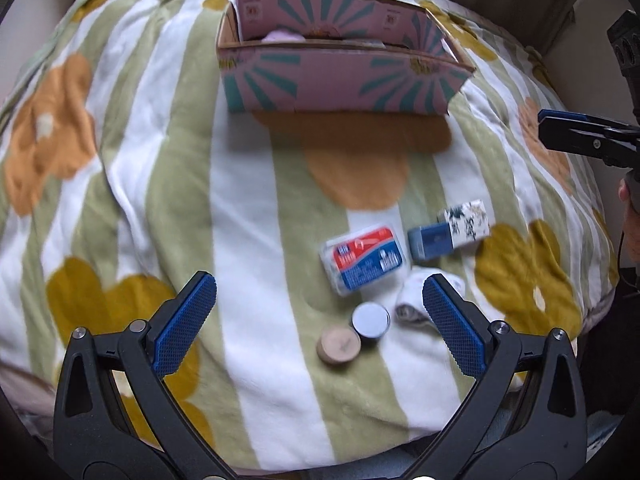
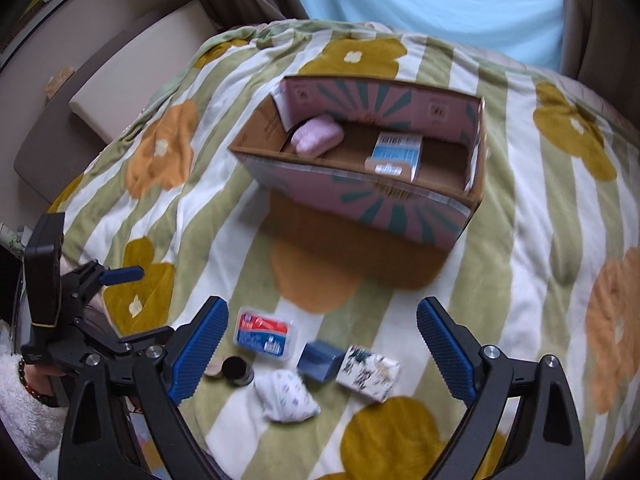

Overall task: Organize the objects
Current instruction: 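Withdraw both tools from the box toward the remaining objects, then grasp the beige jar with left tool while right tool grasps the white sock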

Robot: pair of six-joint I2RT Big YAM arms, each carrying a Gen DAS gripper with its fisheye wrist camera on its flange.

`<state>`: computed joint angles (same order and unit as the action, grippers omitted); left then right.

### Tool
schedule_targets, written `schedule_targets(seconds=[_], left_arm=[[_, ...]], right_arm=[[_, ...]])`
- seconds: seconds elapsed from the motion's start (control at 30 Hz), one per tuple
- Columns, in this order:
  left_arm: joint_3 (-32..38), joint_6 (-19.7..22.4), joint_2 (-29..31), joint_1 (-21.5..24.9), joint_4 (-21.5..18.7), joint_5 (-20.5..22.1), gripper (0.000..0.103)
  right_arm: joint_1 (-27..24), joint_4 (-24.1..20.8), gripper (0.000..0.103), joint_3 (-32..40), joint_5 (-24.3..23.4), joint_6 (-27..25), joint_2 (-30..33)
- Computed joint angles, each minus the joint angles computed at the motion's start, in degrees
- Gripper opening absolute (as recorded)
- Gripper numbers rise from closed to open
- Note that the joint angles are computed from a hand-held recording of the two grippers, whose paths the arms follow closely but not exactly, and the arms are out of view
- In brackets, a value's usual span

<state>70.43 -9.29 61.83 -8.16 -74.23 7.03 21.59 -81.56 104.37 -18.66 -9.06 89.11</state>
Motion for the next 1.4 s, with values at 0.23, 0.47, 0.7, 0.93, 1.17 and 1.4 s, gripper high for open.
schedule_targets(seconds=[0.23,0.47,0.7,0.93,1.17,1.4], left_arm=[[-13.75,-3.28,-7.83,-3.34,9.00,0.31,0.091],[-19.80,-2.73,-8.56,-6.08,13.38,-0.92,0.077],[-21.66,-1.06,-8.99,-7.11,16.40,-1.55,0.067],[-22.11,0.18,-8.94,-8.05,17.10,-0.77,0.050],[-22.34,0.85,-9.22,-8.49,17.01,-1.35,0.041],[-22.56,2.29,-9.41,-7.66,16.80,-0.60,0.031]], right_arm=[[2.03,5.42,0.094,-14.31,1.20,-1.44,-5.72],[3.93,8.85,0.094,-23.42,3.14,-2.46,-8.01],[5.36,9.69,0.086,-26.16,4.56,-3.18,-7.43],[6.59,8.74,0.074,-26.03,4.69,-3.94,-6.00],[7.53,8.30,0.066,-25.86,5.37,-4.00,-5.33],[8.00,8.39,0.060,-25.69,6.91,-3.94,-5.12]])
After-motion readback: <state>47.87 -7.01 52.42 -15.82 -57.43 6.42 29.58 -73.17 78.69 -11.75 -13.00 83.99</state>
